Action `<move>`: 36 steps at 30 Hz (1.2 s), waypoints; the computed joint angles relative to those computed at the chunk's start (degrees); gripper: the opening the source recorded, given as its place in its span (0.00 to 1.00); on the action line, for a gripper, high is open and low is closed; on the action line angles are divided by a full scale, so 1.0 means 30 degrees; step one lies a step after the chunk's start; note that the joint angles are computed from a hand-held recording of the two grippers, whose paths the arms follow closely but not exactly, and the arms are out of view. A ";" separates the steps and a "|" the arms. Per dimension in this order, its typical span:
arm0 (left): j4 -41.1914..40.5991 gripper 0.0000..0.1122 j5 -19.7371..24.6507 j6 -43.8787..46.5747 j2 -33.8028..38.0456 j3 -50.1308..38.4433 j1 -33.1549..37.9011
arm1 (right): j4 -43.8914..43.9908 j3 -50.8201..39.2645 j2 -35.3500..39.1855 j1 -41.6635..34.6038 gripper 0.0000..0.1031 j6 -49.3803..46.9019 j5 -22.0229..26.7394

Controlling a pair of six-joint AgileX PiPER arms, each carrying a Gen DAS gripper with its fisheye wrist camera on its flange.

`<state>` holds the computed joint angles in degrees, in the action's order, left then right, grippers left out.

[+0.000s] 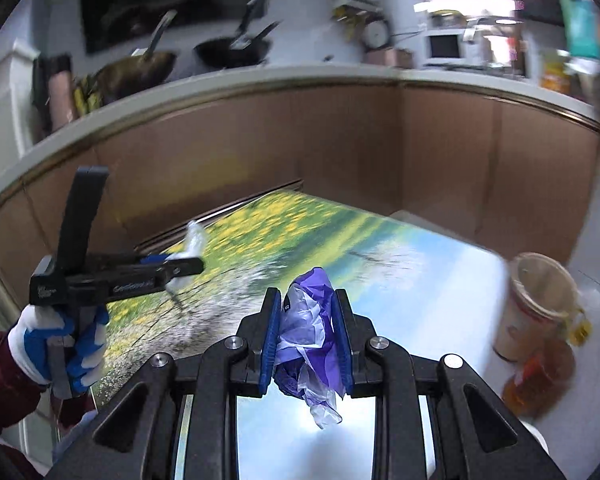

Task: Collect trash
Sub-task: 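Carry bag and glove bundle over the bin and open both tools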

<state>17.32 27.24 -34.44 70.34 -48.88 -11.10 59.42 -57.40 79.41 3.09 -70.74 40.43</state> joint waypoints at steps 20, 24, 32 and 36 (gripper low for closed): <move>-0.4581 0.23 0.4185 0.2476 1.6383 -1.8269 -1.0972 | 0.1161 0.1310 0.4909 -1.2890 0.26 -0.3658 -0.1479; -0.6579 0.25 0.7295 0.3657 2.1283 -2.5158 -1.1141 | 0.1280 0.0385 0.7405 -1.3466 0.26 -0.3724 -0.2549; -0.7987 0.40 1.0145 0.3813 2.6020 -3.2345 -1.1003 | 0.1877 -0.0473 1.0041 -1.3658 0.53 -0.3890 -0.4498; -0.8215 0.41 0.8201 0.4012 2.4295 -2.9021 -1.0928 | 0.2367 -0.0186 1.0059 -1.3556 0.70 -0.4411 -0.5295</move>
<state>-7.32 51.84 -22.40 143.23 -135.95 -43.88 66.52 -57.96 109.58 -37.58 -83.98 24.55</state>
